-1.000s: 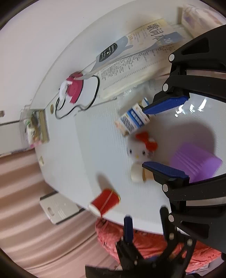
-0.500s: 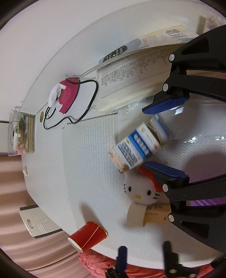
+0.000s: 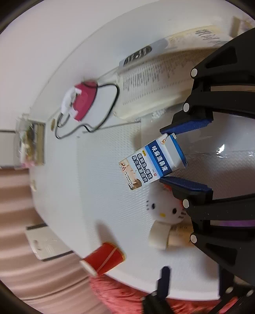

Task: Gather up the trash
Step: 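Grasp the white-and-blue medicine box with the right tool while the left tool grasps the purple cup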

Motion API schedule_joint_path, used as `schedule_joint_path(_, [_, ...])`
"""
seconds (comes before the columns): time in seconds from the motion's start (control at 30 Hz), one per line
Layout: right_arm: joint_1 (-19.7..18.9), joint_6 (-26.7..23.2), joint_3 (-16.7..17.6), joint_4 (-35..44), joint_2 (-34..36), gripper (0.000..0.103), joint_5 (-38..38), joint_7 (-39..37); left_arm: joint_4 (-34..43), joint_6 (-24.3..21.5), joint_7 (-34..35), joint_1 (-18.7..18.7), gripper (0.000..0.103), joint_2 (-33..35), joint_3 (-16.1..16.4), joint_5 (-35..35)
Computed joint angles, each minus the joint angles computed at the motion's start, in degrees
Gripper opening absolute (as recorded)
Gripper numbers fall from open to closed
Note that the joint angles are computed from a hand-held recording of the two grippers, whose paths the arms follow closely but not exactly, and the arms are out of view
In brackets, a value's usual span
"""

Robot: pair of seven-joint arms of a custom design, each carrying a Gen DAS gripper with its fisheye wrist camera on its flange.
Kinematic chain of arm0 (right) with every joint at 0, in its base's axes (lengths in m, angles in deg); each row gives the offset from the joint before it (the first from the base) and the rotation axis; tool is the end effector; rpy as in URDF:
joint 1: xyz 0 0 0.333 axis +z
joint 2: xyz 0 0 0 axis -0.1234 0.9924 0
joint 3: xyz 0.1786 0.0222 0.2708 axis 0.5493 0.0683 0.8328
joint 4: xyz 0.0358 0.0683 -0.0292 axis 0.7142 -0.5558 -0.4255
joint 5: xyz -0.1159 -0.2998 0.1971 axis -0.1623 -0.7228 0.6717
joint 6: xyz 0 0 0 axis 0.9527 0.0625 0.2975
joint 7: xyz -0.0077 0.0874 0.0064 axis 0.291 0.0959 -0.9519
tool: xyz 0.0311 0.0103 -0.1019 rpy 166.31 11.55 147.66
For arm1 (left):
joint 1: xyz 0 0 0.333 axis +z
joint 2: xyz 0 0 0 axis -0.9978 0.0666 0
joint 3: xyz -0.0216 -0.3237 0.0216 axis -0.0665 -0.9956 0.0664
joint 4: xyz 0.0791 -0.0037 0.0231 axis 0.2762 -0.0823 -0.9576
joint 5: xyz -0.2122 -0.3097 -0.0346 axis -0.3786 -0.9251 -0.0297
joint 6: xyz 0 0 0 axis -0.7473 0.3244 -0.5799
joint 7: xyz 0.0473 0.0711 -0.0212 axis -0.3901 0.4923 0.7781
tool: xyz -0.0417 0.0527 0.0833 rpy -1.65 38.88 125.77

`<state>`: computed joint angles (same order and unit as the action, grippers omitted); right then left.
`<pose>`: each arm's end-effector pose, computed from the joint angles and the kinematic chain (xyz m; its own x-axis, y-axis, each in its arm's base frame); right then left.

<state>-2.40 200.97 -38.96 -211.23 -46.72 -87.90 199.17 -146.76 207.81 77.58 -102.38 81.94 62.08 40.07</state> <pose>0.4313 0.1481 0.4151 -0.2107 -0.9762 -0.0518 -0.8289 0.2065 -0.5198 0.4599 -0.2490 0.4478 -0.8753 -0.4662 0.1284 -0.4730 0.7701 -0.4280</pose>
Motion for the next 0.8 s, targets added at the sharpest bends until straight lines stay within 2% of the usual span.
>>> schedule_joint_path(0.07, [0.26,1.14,-0.50,-1.57,-2.56,0.044,1.70,0.23,-0.82,-1.50,1.56,-0.13,0.080,-1.59,0.27,-1.22])
schedule_joint_path(0.17, [0.04,2.41,-0.28,-3.27,-5.49,0.044,4.78,-1.25,-2.76,-1.43,3.04,-1.00,0.080,-3.61,0.25,-1.04])
schedule_joint_path(0.33, [-2.10,3.61,2.54,-5.31,-9.27,0.044,7.91,-2.55,-3.93,-1.22,4.43,-3.33,0.080,-4.22,-0.05,-1.05])
schedule_joint_path(0.4, [-3.40,4.10,3.88,-6.20,-10.78,0.044,8.70,-2.10,-3.91,-0.19,4.75,-4.40,0.080,-3.85,-0.62,-1.26])
schedule_joint_path(0.5, [-4.72,4.91,4.92,-7.21,-12.06,0.044,10.47,-2.27,-4.99,3.96,5.94,-6.38,0.080,-3.72,-1.59,-2.61])
schedule_joint_path(0.6, [-5.54,5.79,5.57,-8.13,-12.89,0.044,12.48,-2.41,-4.53,5.28,4.70,-7.53,0.069,-2.16,-2.17,-3.47])
schedule_joint_path(0.67, [-6.11,6.29,5.97,-8.51,-13.02,0.044,13.54,-2.74,-4.26,6.11,2.63,-7.74,0.067,-0.87,-2.93,-1.59])
schedule_joint_path(0.73, [-6.78,6.84,6.36,-9.21,-13.59,0.044,14.48,-2.52,-4.44,7.28,2.11,-7.84,0.062,-0.37,-3.10,-2.57])
schedule_joint_path(0.8, [-7.06,7.47,6.43,-9.88,-14.03,0.044,15.50,-3.07,-4.50,8.51,-0.66,-7.55,0.048,0.17,-3.47,-0.13])
